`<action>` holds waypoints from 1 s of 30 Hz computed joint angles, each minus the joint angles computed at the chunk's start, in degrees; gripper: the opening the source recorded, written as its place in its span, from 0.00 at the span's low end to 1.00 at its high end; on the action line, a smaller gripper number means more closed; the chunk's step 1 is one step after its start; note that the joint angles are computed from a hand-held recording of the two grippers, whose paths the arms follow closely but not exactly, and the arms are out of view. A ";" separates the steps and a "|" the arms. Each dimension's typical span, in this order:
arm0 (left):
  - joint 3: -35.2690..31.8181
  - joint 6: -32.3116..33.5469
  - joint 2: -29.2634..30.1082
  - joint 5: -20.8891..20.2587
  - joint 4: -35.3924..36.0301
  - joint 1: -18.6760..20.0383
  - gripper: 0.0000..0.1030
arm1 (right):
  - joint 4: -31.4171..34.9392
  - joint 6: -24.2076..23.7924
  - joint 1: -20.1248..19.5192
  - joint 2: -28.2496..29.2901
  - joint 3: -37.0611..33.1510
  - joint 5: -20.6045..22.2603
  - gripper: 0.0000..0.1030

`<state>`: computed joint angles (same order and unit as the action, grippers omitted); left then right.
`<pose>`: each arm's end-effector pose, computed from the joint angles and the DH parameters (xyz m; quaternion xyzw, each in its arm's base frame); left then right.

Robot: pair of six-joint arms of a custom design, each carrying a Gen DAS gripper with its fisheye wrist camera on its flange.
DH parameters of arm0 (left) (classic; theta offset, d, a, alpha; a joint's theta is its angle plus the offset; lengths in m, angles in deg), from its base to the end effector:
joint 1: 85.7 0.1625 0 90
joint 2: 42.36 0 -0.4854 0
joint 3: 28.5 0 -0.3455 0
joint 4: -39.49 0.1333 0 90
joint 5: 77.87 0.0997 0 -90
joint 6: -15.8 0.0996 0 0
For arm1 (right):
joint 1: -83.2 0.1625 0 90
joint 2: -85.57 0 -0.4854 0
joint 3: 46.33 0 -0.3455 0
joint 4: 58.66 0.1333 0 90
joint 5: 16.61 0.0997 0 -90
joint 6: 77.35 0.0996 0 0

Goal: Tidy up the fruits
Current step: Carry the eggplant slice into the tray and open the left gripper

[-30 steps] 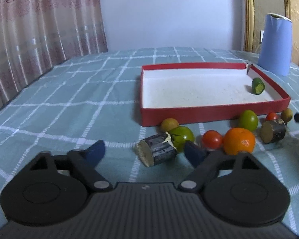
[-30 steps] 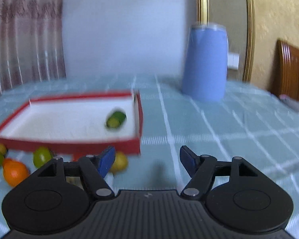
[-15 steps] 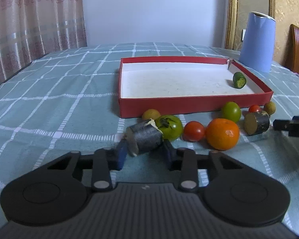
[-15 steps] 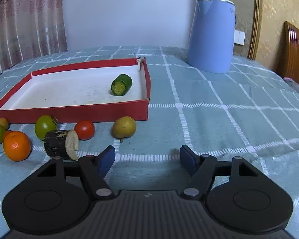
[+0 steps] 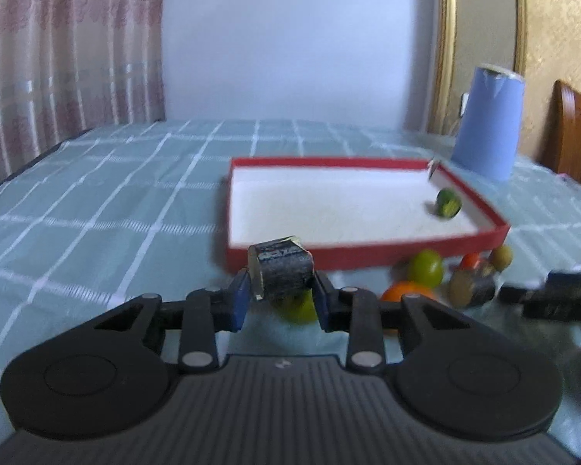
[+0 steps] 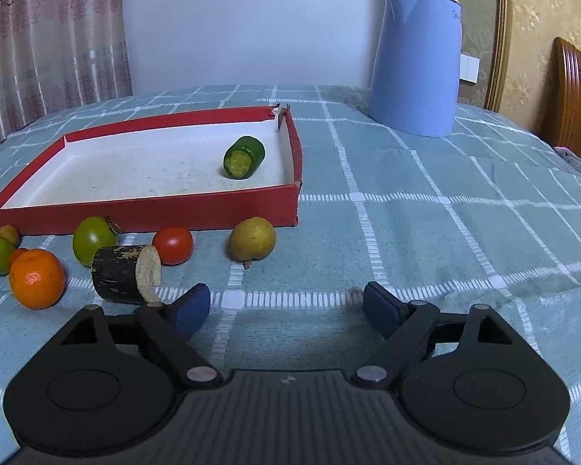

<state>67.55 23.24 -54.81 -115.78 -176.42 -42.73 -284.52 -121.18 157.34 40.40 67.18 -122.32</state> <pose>-0.3147 -0.5827 -0.0543 0.2426 0.8175 -0.4438 0.2755 -0.0607 -0.6028 0.2411 0.1253 -0.8175 0.4209 0.3725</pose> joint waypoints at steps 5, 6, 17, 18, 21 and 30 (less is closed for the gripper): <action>-8.82 3.31 1.33 -1.84 5.47 1.65 0.30 | 0.24 0.08 -0.04 -0.03 -0.11 0.03 0.86; -11.41 3.16 1.95 -1.93 8.01 2.30 0.30 | 0.27 0.10 -0.04 -0.04 -0.10 0.02 0.86; -28.66 1.76 8.61 3.67 25.25 6.03 0.31 | 0.66 0.52 -0.07 -0.07 -0.37 -0.19 0.90; -28.59 1.62 8.58 3.88 25.62 6.00 0.31 | 0.72 0.61 -0.12 -0.09 -0.37 -0.12 0.90; -27.81 1.50 8.47 4.57 24.62 5.68 0.44 | 0.47 0.56 -0.09 0.10 -0.44 -0.28 0.92; -13.91 -1.67 3.68 6.12 13.15 1.52 0.56 | 0.85 0.91 0.11 0.31 -0.88 -1.33 0.99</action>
